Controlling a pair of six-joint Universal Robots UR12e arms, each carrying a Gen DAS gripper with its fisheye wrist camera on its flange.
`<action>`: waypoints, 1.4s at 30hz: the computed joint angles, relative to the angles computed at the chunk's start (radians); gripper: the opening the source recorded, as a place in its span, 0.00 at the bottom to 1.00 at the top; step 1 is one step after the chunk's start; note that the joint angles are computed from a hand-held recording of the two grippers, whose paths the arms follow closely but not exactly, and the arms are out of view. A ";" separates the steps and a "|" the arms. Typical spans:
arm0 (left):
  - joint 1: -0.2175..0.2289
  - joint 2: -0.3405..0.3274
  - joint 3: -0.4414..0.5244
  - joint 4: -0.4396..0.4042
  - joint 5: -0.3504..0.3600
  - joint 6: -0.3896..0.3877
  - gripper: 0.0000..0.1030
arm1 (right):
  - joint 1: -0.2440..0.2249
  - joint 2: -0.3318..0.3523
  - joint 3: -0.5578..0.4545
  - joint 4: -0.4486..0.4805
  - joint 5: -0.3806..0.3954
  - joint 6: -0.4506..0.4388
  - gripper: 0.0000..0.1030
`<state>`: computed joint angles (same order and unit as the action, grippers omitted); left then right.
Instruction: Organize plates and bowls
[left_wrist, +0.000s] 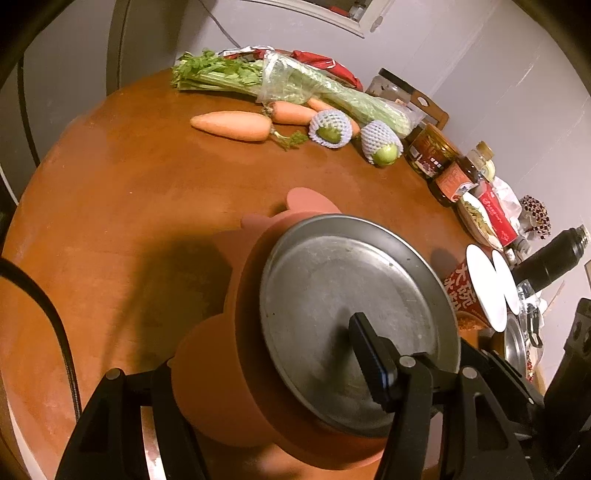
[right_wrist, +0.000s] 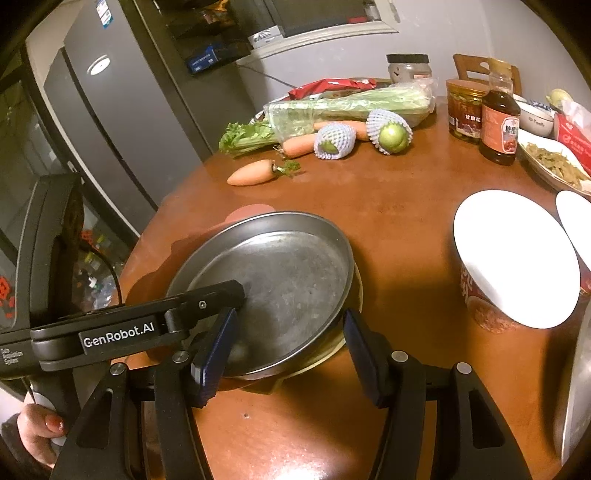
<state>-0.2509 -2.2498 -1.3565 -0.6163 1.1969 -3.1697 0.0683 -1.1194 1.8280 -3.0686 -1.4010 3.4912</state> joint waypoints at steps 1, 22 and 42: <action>0.000 0.001 -0.003 0.011 0.003 0.000 0.62 | 0.000 -0.001 0.002 -0.005 -0.001 0.002 0.60; -0.016 0.100 -0.122 0.183 0.137 -0.005 0.63 | 0.024 -0.076 0.083 -0.141 -0.142 -0.025 0.60; -0.048 0.130 -0.145 0.229 0.168 0.000 0.63 | -0.002 -0.186 0.202 -0.246 -0.191 -0.013 0.60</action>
<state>-0.2986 -2.1201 -1.5019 -0.3869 1.3649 -3.1692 0.0660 -1.3049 2.0297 -3.3149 -1.5916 3.4777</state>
